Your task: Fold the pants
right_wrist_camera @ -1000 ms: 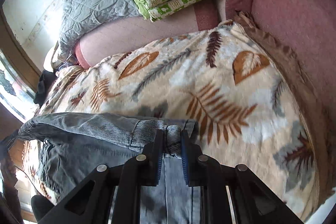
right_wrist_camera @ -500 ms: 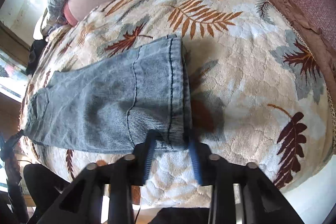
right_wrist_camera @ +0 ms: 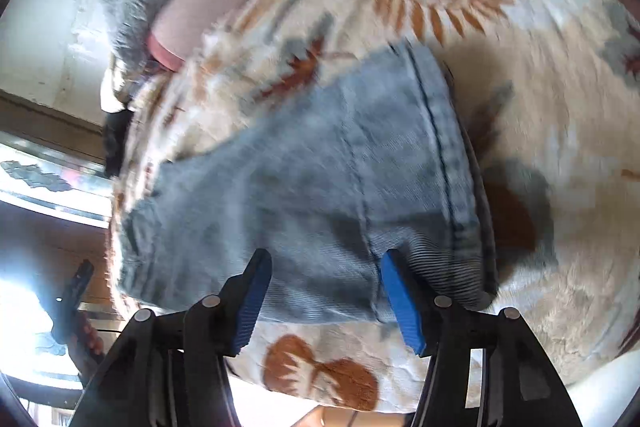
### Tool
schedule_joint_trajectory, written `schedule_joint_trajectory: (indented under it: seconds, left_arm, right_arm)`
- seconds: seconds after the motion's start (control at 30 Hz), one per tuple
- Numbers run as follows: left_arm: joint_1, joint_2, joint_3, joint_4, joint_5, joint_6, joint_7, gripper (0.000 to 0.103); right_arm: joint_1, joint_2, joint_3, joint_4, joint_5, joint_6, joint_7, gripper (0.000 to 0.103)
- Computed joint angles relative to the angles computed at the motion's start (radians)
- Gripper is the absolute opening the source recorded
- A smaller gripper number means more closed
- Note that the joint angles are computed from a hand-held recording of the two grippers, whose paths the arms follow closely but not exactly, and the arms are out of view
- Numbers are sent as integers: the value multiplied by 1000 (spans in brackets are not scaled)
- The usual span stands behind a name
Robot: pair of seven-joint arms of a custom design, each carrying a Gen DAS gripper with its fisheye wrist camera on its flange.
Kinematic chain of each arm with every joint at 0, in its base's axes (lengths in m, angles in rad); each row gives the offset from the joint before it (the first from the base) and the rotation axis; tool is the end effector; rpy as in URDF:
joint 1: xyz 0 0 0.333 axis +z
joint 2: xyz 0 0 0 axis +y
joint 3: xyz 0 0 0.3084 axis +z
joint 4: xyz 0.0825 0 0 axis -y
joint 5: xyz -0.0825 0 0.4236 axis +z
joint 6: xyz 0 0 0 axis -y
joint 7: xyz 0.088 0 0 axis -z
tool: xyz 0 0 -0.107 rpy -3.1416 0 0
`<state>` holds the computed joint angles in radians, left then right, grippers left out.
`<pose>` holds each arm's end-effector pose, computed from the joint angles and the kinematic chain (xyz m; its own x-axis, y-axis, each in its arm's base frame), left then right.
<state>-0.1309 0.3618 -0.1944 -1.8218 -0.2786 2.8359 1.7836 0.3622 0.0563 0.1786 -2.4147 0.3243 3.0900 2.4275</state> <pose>0.6845 -0.2027 0.3862 -0.3126 -0.9353 0.1658 -0.7768 0.1512 -0.6113 0.4919 0.2648 0.3171 -0.4482 -0.7062 -0.5482 -0.7494 0.6311 -0.2002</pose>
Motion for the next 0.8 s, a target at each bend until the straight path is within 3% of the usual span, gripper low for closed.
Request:
schedule_joint_trajectory:
  seconds: [0.07,0.1,0.17,0.2,0.3,0.37,0.43,0.5,0.6,0.63,0.67,0.73,0.8]
  left_arm:
    - [-122,77,127,69,213,-146,-190,67]
    - [-138,99,145,70,262,-164,-231,69]
    - [-114,65,122,9,261,-96,-239,69]
    - [-123,54,130,11,290,-120,-255,69]
    - [-134,2,133,-41,361,-32,-290,69]
    - [-107,-17,84,-55,331,14,-239,69]
    - [-59,-11,-2,-44,235,24,-128,69]
    - [-80,7,-14,-20,211,12,-96,69]
    - [-95,46,-47,18,166,12,-30,69]
    - [-111,58,-43,31,164,8,-27,69]
    - [-120,69,-47,40,156,10,-16,69]
    - [-136,89,-51,51,147,23,12,69]
    - [-175,105,-18,64,173,15,-9,69]
  right_arm:
    - [15,-13,-14,-36,-54,72,68,60]
    - [7,-29,-11,-41,-73,58,106,60]
    - [10,-64,-52,-36,-311,-17,282,60]
    - [1,-78,-57,-29,-402,-45,342,60]
    - [-70,-116,-51,-11,-741,-105,608,62]
    - [-111,-124,-61,-9,-859,-103,723,62]
    - [-117,-102,-88,11,-819,-120,666,62]
    - [-110,-62,-111,46,-685,-143,510,62]
    - [-113,-25,-119,87,-607,-188,392,61]
    - [-114,-13,-119,99,-585,-199,360,55]
    - [-112,-1,-118,117,-571,-235,332,42]
    - [-118,30,-110,143,-491,-261,244,39]
    - [-112,40,-117,159,-501,-286,224,24]
